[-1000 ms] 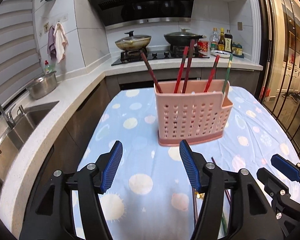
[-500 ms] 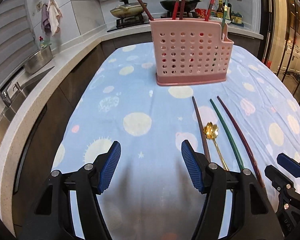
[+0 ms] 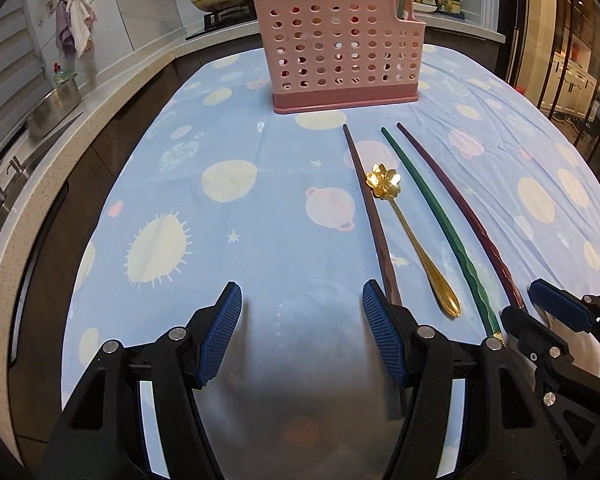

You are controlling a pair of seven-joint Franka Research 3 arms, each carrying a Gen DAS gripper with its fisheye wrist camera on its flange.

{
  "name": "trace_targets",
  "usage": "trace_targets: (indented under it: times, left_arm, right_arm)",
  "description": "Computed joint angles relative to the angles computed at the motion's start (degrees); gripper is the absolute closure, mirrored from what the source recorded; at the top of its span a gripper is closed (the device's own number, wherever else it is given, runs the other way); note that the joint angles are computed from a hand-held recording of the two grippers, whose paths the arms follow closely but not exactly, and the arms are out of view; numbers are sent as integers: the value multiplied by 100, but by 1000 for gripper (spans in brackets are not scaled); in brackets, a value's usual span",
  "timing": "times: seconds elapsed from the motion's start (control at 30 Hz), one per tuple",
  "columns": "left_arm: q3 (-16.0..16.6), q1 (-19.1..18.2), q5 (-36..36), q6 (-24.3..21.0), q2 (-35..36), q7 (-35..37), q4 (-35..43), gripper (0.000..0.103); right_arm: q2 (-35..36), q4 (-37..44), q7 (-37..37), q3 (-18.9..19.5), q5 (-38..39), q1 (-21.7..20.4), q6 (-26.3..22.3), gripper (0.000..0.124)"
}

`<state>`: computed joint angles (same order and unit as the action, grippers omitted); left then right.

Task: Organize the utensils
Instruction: 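Grasp a dark red chopstick with right gripper while left grasps a brown chopstick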

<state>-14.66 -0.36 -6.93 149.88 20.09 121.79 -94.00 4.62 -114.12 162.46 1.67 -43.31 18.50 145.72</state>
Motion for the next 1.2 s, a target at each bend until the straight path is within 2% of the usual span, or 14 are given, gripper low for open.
trace_targets:
  times: [0.33,0.53,0.93,1.2]
  left_arm:
    - [0,1,-17,-1,-114,94,-229,42]
    - [-37,58,-163,63,-152,208,-319,42]
    - [-71,128,-574,-363,-181,468,-210,45]
    - [-118,149,-1049,-435,-366,868,-292,43]
  right_arm:
    - [-90,-132,124,7,-37,-56,57,117]
    - [-108,-158,138,27,-56,-78,70,117]
    - [-116,-168,141,32,-33,-92,93,117]
    - [-161,-227,111,33,31,-134,168,117]
